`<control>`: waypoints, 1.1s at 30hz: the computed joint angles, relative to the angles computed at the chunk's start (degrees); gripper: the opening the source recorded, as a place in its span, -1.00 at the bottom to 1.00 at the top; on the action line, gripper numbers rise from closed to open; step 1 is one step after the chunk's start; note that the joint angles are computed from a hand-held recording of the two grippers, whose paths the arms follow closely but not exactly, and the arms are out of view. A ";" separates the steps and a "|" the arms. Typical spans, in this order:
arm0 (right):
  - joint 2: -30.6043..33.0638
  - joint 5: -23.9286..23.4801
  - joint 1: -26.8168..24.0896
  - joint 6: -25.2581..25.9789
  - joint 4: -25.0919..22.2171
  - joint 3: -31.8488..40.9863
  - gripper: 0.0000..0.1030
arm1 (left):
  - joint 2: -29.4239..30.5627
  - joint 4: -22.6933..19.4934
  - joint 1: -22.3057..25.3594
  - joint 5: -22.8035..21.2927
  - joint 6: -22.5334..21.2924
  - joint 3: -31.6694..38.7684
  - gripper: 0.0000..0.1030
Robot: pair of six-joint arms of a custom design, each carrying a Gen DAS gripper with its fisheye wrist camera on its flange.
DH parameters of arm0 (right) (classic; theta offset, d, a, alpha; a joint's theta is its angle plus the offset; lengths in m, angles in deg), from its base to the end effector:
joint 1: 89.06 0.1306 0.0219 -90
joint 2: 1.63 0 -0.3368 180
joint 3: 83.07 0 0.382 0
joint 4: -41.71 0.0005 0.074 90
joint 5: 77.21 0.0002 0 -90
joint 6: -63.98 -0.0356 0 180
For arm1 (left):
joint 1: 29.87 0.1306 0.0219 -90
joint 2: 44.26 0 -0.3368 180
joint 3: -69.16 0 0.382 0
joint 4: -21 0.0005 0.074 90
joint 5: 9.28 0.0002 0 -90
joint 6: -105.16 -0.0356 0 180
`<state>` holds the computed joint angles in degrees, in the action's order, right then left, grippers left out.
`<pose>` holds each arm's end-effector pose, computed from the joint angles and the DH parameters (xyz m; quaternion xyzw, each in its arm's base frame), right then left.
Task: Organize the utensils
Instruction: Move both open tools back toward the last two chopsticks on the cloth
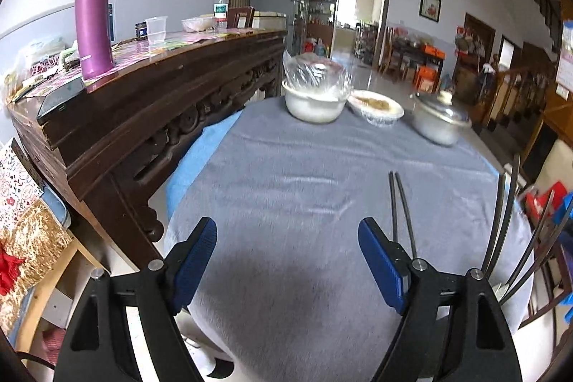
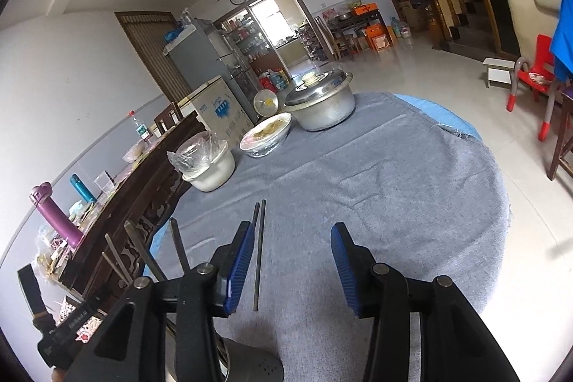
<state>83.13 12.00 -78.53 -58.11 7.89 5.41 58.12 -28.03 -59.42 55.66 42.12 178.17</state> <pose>0.4592 0.0853 0.4356 0.1587 0.8518 0.1870 0.4629 0.4873 -0.2595 0.4319 -0.0673 0.8949 -0.0116 0.4410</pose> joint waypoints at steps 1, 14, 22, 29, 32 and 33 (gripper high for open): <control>0.00 -0.16 -0.12 -0.04 0.08 -0.05 -0.07 | 0.03 -0.29 -0.10 -0.11 -0.08 -0.01 0.58; -1.41 -4.31 -2.90 -1.30 1.57 -3.31 -0.07 | 2.96 -8.02 -1.32 -2.94 -0.36 2.69 0.58; -2.44 -6.85 -4.91 -1.91 1.88 -5.97 -0.07 | 5.41 -11.52 -1.50 -5.06 0.37 5.74 0.58; -2.24 -8.77 -6.58 -2.92 1.35 -6.79 -0.07 | 8.12 -14.74 -1.03 -4.37 2.28 8.40 0.58; -1.97 -9.22 -7.02 -3.20 0.74 -6.38 -0.07 | 8.81 -15.43 -0.90 -4.28 2.31 9.27 0.58; -1.86 -9.11 -7.07 -3.16 0.44 -6.07 -0.07 | 9.07 -15.66 -0.82 -4.40 2.23 9.70 0.58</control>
